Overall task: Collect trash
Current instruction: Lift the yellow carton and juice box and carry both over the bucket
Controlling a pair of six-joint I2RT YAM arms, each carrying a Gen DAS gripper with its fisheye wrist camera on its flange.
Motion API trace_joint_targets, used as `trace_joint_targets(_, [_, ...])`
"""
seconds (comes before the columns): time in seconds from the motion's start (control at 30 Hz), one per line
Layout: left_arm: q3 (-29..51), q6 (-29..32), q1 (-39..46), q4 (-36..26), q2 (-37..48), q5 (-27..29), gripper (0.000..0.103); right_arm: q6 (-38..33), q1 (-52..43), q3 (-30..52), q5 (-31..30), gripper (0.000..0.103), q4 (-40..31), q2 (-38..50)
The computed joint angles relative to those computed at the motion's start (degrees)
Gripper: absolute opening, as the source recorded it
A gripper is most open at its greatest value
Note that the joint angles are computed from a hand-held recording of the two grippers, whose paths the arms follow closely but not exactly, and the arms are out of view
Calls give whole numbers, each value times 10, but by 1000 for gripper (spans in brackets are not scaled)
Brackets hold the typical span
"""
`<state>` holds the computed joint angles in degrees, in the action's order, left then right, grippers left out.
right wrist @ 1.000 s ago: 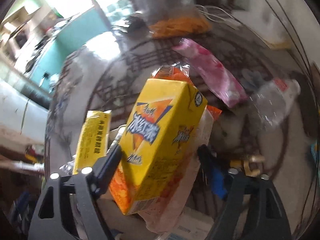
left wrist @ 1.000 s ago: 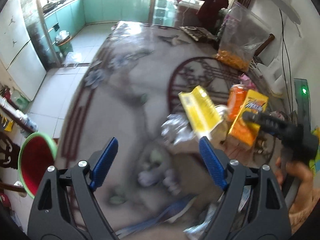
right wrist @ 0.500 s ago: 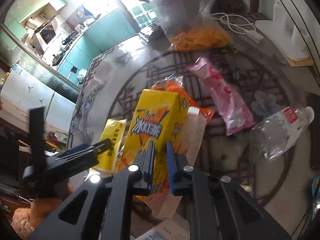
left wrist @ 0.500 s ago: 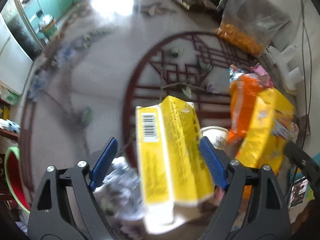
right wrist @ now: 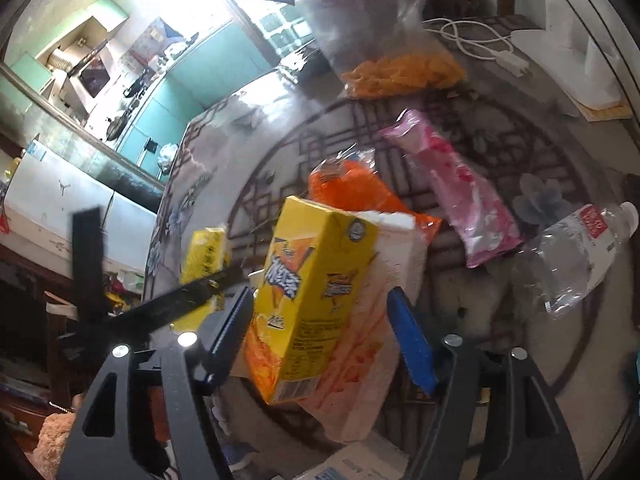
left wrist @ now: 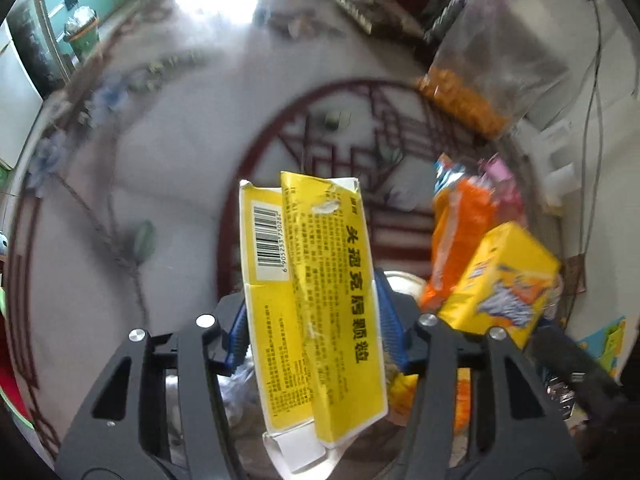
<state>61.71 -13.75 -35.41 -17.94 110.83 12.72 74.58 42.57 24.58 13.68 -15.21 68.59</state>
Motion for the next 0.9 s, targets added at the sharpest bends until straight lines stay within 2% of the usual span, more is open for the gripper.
trace_joint_targets(0.2, [-91, 23, 21, 17, -154, -44, 53, -1, -1, 57, -11, 73, 19, 121])
trace_joint_targets(0.27, [-121, 29, 28, 12, -205, -51, 54, -4, -4, 73, -12, 80, 23, 159])
trace_joint_targets(0.3, [-135, 37, 39, 5, -230, -48, 54, -5, 1, 85, 0, 87, 18, 178])
trace_joint_targets(0.33, [-149, 42, 46, 0, -251, -48, 54, -9, 5, 100, 9, 88, 8, 195])
trace_joint_targets(0.37, [-158, 48, 55, -4, -266, -44, 54, -16, 8, 108, 13, 87, 3, 205])
trace_joint_targets(0.4, [-173, 49, 61, -2, -280, -42, 55, -22, 15, 124, 27, 78, -15, 218])
trace_joint_targets(0.43, [-185, 46, 65, -4, -295, -39, 55, -26, 22, 140, 40, 60, -36, 230])
trace_joint_targets(0.5, [-209, 46, 79, -5, -318, -30, 55, -31, 28, 143, 43, 56, -37, 233])
trace_joint_targets(0.6, [-239, 48, 103, -18, -357, -11, 55, -32, 31, 138, 30, 39, -30, 224])
trace_joint_targets(0.8, [-273, 67, 145, -50, -425, 8, 55, 0, 91, 146, 60, 36, -57, 183])
trace_joint_targets(0.9, [-285, 84, 169, -70, -458, 14, 55, 29, 136, 166, 91, 36, -93, 155])
